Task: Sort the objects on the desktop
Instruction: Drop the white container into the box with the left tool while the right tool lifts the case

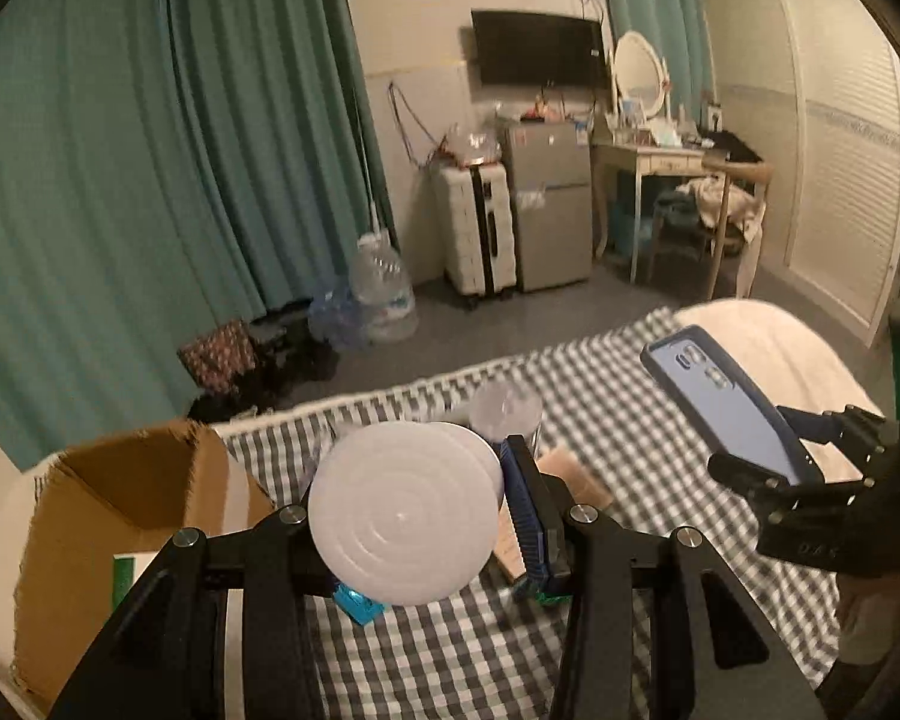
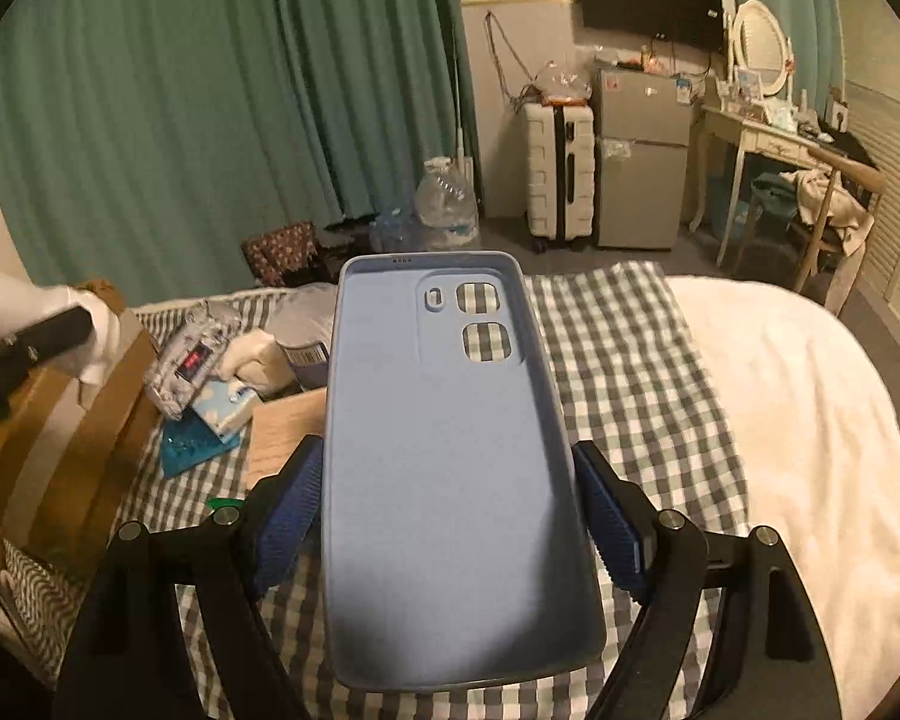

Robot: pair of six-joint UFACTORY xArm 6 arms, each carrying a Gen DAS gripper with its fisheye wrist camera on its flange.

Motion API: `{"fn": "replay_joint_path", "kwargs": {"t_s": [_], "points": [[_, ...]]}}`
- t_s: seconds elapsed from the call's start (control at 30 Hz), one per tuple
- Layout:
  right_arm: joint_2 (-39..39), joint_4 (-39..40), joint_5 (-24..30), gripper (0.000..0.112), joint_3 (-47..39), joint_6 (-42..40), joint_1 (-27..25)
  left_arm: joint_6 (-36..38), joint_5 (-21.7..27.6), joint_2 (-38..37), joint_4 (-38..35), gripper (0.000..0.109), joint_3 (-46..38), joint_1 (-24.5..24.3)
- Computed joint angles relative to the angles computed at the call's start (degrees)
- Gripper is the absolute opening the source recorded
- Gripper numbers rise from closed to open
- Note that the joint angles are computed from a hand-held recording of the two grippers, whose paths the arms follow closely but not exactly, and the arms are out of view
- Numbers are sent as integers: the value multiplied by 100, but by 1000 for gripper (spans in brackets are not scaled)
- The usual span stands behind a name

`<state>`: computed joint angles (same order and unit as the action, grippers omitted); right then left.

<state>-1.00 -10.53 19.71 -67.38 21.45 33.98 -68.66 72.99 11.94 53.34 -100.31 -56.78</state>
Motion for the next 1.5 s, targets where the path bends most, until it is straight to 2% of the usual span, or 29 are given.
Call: {"fn": "replay_joint_path", "kwargs": {"t_s": [0.27, 0.37, 0.97, 1.0, 1.03, 1.1, 1.13, 1.23, 1.3, 1.4, 1.47, 1.5], "points": [[-500, -897, 141, 81, 81, 774, 71, -63, 73, -133, 55, 44, -20, -47], [-630, -1179, 252, 81, 53, 1033, 134, -190, 235, -280, 161, 44, 62, -204], [-741, -2077, 757, 80, -628, 1684, 658, -746, 806, -1123, 592, 44, 616, -563], [-721, -2098, 761, 68, -678, 1694, 693, -764, 852, -1172, 620, 44, 652, -579], [-702, -2142, 765, 49, -722, 1723, 730, -790, 877, -1234, 641, 44, 708, -588], [-630, -2456, 990, 45, -905, 1893, 838, -860, 901, -1341, 653, 44, 801, -605], [-569, -2441, 1024, 31, -984, 1804, 883, -898, 918, -1391, 661, 44, 852, -614], [-305, -2178, 1234, 11, -1228, 1305, 991, -927, 1033, -1531, 676, 44, 1004, -653], [-198, -1910, 1260, 6, -1212, 1083, 961, -956, 1126, -1610, 696, 44, 1078, -686], [-194, -1715, 1357, 6, -991, 1043, 953, -1046, 1152, -1737, 695, 44, 1186, -682], [-43, -1302, 1505, 10, -966, 632, 898, -1074, 1224, -1790, 692, 44, 1235, -686], [37, -1384, 1589, 21, -909, 684, 865, -1094, 1280, -1835, 686, 44, 1281, -683]]}}
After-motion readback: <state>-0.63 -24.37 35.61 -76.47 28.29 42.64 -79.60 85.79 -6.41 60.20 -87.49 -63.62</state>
